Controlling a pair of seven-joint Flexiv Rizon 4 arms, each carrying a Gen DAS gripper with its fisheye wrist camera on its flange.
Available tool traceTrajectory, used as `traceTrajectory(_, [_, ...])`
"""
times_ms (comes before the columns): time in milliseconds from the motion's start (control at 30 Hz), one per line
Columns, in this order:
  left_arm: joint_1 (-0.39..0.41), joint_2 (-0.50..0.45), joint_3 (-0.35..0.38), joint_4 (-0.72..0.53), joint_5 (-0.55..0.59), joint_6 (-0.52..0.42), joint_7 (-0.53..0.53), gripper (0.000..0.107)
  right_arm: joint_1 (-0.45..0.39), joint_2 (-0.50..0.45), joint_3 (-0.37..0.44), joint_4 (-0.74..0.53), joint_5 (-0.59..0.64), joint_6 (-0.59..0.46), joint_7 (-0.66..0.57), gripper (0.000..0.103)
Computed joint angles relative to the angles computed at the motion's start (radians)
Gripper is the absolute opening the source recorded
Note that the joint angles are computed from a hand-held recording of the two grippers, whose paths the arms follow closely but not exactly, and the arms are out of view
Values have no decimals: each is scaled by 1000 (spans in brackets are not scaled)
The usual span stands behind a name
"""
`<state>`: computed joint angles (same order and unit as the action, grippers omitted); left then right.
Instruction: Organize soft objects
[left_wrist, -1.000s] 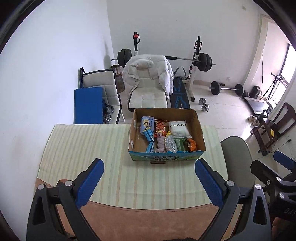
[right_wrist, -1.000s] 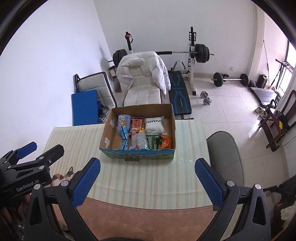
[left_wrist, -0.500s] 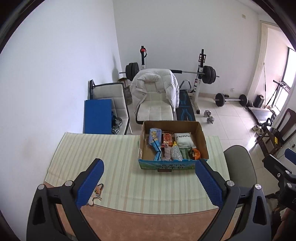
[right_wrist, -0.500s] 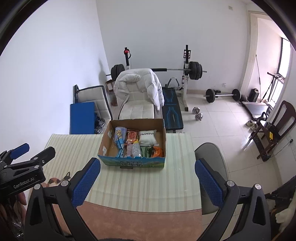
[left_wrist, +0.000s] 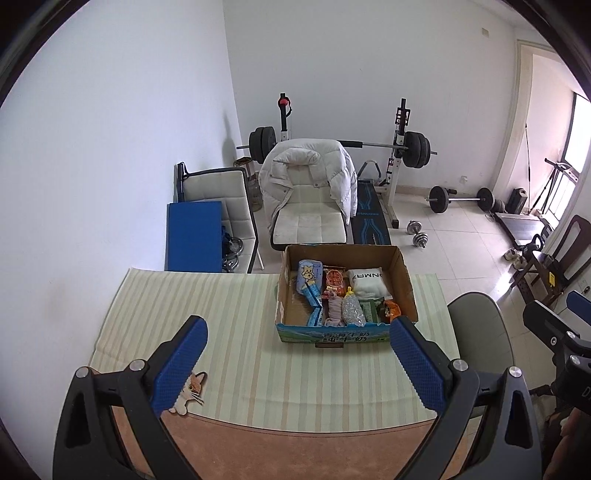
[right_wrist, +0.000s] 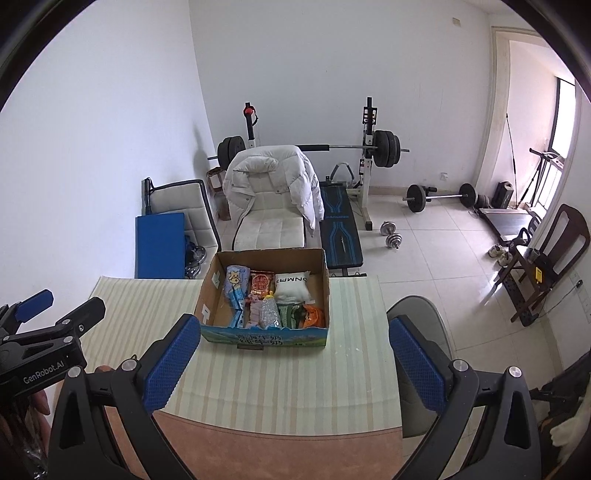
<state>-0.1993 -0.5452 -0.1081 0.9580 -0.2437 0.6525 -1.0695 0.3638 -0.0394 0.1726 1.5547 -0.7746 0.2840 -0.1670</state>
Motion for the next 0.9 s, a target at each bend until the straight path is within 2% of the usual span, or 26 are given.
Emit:
traceTrajectory(467, [-2,-4,-7,-3,-9,-31,14,101,-10,-5,-6,13,17,2,8,103])
traceTrajectory(900, [1,-1,-8,7,-17,-16,26,103,-13,2,-3,31,10,1,5,103])
